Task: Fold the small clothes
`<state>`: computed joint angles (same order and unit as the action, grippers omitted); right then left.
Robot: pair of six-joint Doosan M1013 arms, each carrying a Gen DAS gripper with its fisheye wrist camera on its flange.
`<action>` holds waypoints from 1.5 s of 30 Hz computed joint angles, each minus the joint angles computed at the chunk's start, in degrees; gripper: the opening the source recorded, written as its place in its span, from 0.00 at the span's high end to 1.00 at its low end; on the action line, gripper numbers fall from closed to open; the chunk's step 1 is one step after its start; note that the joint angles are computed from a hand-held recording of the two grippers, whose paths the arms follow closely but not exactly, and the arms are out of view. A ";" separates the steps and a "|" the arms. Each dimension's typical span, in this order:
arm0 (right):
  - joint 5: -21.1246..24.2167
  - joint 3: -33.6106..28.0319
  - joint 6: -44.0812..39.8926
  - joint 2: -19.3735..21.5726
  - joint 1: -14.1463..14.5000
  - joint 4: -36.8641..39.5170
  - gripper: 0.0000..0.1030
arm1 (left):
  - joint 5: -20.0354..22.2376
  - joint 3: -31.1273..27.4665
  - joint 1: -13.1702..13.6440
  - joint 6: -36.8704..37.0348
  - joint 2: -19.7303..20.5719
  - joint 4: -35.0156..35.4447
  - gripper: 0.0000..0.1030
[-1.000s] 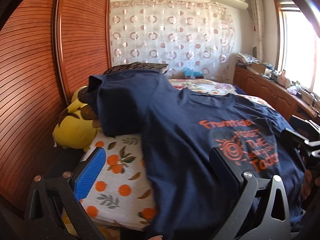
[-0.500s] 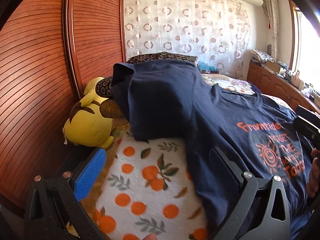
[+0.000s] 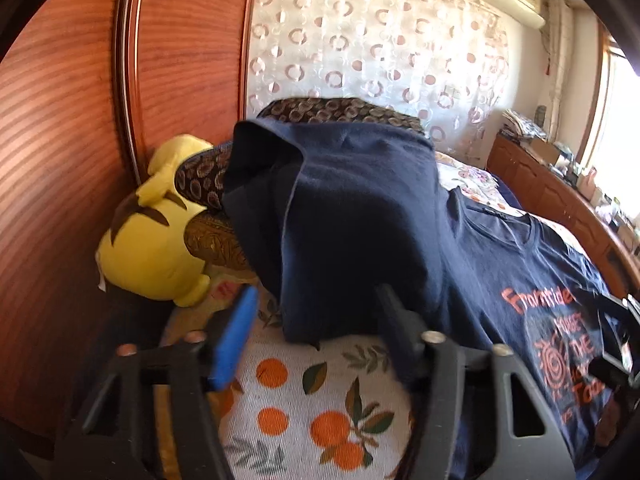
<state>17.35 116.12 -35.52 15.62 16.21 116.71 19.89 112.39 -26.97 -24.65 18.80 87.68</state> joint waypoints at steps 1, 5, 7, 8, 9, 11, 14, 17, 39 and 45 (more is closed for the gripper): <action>0.12 -0.06 1.01 0.02 -0.37 -1.18 0.00 | -0.12 -0.35 0.18 0.47 0.37 -0.50 0.50; 0.85 -0.29 4.77 -0.12 -1.28 -5.43 0.00 | 0.23 -0.94 0.20 1.01 1.00 -0.45 0.60; 0.92 -0.05 5.05 -0.53 -1.26 -5.86 0.00 | 0.24 -0.86 0.30 -0.65 1.01 1.26 0.65; 0.25 -0.60 5.11 -0.30 -0.57 -5.59 0.00 | 0.17 -0.86 0.32 -1.00 1.03 1.74 0.66; 0.46 -0.40 5.22 -0.44 -0.67 -5.71 0.00 | 0.17 -0.98 0.40 -0.54 1.08 1.45 0.66; 0.73 0.26 4.02 -0.95 -0.11 -3.77 0.00 | -0.04 -1.13 0.46 0.00 1.19 1.50 0.67; 1.22 0.93 2.08 -1.32 0.38 -0.99 0.00 | -0.43 -1.47 1.05 0.67 1.39 0.67 0.67; 1.71 1.38 0.83 -1.40 0.38 0.29 0.00 | -2.17 -1.30 1.86 -1.17 1.37 1.61 0.71; 1.47 2.40 -0.28 -1.37 -1.15 4.71 0.00 | -2.09 -4.09 -6.02 3.12 -1.67 10.56 0.97; 1.34 3.09 -1.97 -1.76 -1.49 6.77 0.00 | 2.93 -4.87 -5.95 12.19 -1.18 -1.24 0.84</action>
<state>18.69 119.21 -37.50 13.86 14.72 123.47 22.82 107.52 -32.91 -12.45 17.62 86.44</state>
